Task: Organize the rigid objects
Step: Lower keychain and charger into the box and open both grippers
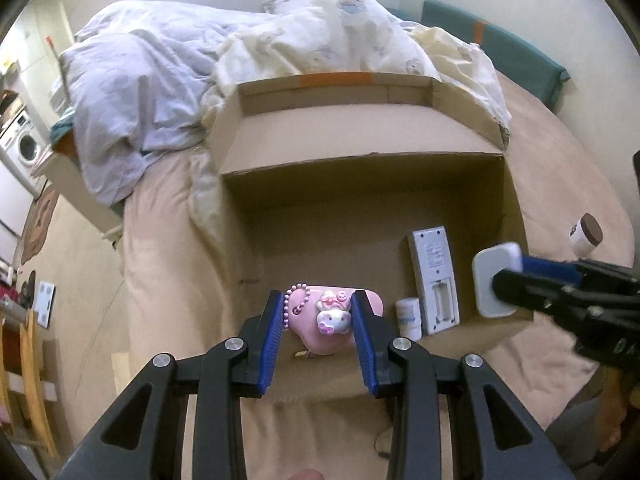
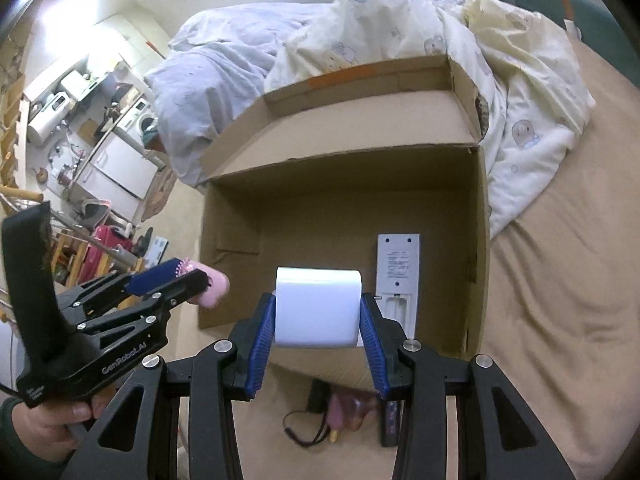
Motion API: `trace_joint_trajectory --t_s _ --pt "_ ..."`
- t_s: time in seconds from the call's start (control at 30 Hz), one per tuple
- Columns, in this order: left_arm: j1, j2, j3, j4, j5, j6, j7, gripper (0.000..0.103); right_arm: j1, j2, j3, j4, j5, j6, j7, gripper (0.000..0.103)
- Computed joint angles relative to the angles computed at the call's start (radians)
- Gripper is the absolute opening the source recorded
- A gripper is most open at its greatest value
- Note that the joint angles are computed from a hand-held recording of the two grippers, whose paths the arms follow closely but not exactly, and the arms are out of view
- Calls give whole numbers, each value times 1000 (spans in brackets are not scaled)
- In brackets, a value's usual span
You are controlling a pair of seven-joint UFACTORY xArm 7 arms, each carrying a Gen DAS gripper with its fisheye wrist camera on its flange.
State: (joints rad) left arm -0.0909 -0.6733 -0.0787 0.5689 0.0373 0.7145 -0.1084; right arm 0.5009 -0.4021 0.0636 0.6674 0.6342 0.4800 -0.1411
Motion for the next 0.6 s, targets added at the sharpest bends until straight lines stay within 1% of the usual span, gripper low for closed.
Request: trace_joint_trajectory --t_s 0.13,0.23,0.3,0.43,0.53,0.6 --pt "-22 73 -1 -7 -10 -60 17 31 -4 62 -2 6 12 -5 -1 44" --pt "-11 119 -21 -25 16 -102 3 31 -33 110 28 10 -41 -6 29 44" --pt "-2 153 -32 -36 36 -129 -14 31 -42 137 35 15 -56 -2 38 44" --pt "-7 186 -25 -52 45 -137 -23 31 -61 170 57 20 -103 6 76 44" --pt "13 181 -51 -72 100 -159 -52 31 -67 191 67 28 -124 8 95 44" --pt "8 184 -39 -71 98 -148 -50 31 -70 202 75 33 -142 13 108 44"
